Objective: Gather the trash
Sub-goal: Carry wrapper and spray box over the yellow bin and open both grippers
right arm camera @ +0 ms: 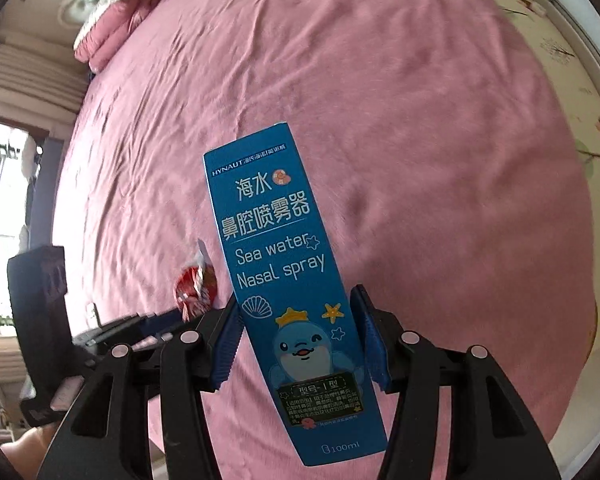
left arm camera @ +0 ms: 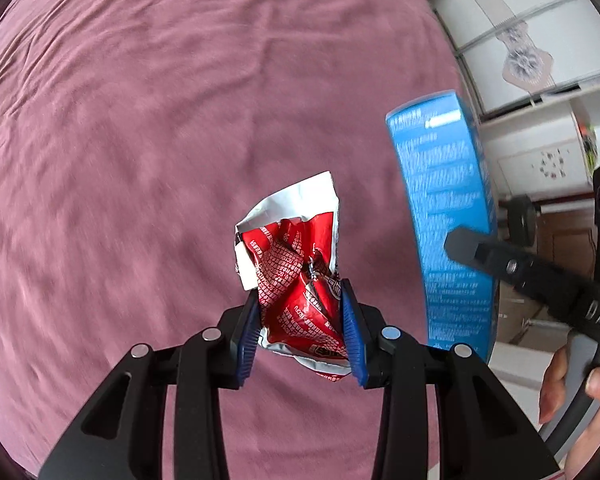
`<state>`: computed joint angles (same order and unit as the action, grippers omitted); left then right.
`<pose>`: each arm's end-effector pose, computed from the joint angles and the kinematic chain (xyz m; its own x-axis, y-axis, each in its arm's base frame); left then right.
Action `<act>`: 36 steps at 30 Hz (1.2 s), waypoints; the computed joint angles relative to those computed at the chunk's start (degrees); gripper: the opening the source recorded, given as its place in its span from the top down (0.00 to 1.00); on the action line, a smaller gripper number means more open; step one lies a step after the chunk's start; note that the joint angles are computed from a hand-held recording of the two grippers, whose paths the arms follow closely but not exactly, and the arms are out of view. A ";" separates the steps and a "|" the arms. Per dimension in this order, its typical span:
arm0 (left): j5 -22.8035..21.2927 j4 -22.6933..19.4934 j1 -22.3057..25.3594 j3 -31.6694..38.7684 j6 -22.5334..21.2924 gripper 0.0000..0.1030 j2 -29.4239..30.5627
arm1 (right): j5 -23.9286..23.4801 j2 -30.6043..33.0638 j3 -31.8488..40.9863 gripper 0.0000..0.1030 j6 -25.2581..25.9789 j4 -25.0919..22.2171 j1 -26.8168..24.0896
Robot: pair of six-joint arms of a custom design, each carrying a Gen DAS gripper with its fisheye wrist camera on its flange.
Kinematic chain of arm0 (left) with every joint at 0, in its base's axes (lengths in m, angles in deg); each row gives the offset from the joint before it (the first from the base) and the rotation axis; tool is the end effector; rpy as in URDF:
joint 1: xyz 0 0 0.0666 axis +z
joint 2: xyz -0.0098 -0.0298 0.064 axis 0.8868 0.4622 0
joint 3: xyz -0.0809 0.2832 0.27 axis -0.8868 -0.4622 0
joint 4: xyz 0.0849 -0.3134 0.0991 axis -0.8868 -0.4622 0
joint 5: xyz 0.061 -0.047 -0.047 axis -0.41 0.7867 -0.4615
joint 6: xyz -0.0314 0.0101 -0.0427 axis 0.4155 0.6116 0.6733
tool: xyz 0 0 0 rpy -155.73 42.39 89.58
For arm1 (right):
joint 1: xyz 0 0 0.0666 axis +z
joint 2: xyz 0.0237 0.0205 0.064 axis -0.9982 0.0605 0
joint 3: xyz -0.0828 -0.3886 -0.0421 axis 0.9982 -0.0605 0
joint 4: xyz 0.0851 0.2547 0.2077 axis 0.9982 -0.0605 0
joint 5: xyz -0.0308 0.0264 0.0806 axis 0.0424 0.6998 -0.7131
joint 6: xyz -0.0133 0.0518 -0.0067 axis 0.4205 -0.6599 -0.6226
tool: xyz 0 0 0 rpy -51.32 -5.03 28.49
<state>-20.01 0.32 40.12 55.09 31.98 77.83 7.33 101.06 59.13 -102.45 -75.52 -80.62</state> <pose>0.5176 -0.2269 0.3315 -0.9505 0.3053 -0.0584 0.3055 0.8827 -0.3570 0.4156 0.0549 0.4028 -0.9201 0.3818 -0.0878 0.3104 0.8473 0.4310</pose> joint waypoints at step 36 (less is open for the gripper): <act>1.74 -1.41 -36.25 5.63 0.41 0.64 -1.85 | -5.11 -38.05 -17.32 0.50 29.93 -26.34 -65.93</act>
<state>-18.28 -1.09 3.87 60.73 32.39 75.98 2.22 63.01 41.81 -72.52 -101.86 -146.55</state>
